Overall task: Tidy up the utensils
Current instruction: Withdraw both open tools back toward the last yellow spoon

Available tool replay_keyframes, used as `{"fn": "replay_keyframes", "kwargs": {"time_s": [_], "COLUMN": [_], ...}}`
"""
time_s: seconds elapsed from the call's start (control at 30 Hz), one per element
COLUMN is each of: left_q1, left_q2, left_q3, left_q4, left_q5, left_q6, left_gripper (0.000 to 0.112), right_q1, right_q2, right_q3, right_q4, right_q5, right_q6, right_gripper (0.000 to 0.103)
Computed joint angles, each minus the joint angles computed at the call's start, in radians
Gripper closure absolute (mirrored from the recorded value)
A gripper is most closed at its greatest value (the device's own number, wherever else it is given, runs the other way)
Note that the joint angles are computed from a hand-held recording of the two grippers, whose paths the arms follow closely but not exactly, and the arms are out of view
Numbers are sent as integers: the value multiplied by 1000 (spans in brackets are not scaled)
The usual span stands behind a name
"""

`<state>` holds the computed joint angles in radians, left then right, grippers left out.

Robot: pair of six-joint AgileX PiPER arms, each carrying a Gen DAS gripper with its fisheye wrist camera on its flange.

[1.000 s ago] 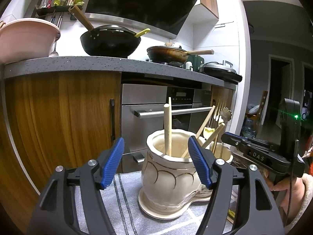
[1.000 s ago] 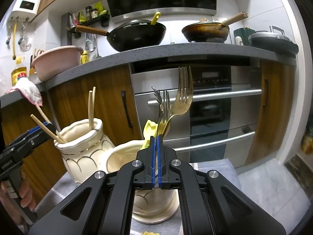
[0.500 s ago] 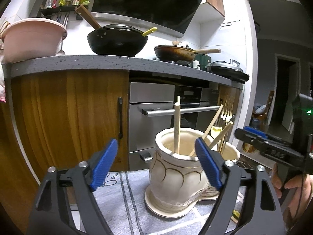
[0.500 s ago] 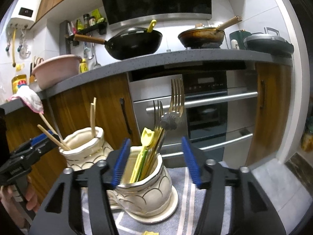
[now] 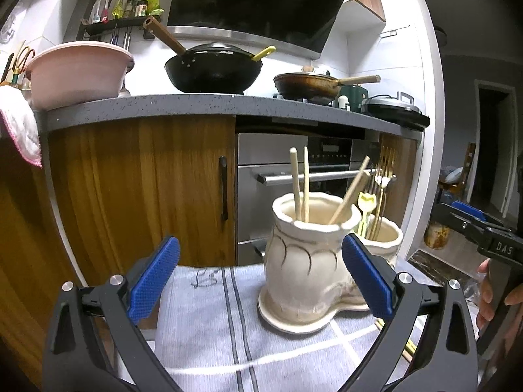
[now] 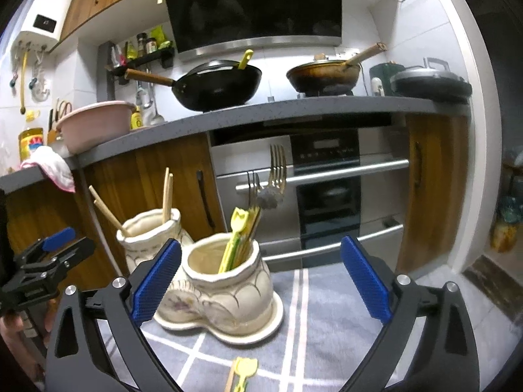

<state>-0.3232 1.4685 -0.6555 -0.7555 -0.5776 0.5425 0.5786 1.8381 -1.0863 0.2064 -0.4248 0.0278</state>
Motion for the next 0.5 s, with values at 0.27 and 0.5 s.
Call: {"fn": "replay_keyframes", "kwargs": {"time_s": [0.27,0.5], "left_q1": [-57,-100], "left_q2": [-28,-37], "left_q3": [45,73], "left_q4": [-140,-246], "left_q5": [24,48], "left_q6": [106,175], "left_gripper": [15,15], "right_q1": [15,37], "right_q2": [-32,-16], "right_q3": [74,73], "right_q4": [64,219], "right_q5": [61,176], "right_q6": [-82,-250], "right_gripper": [6,6]}}
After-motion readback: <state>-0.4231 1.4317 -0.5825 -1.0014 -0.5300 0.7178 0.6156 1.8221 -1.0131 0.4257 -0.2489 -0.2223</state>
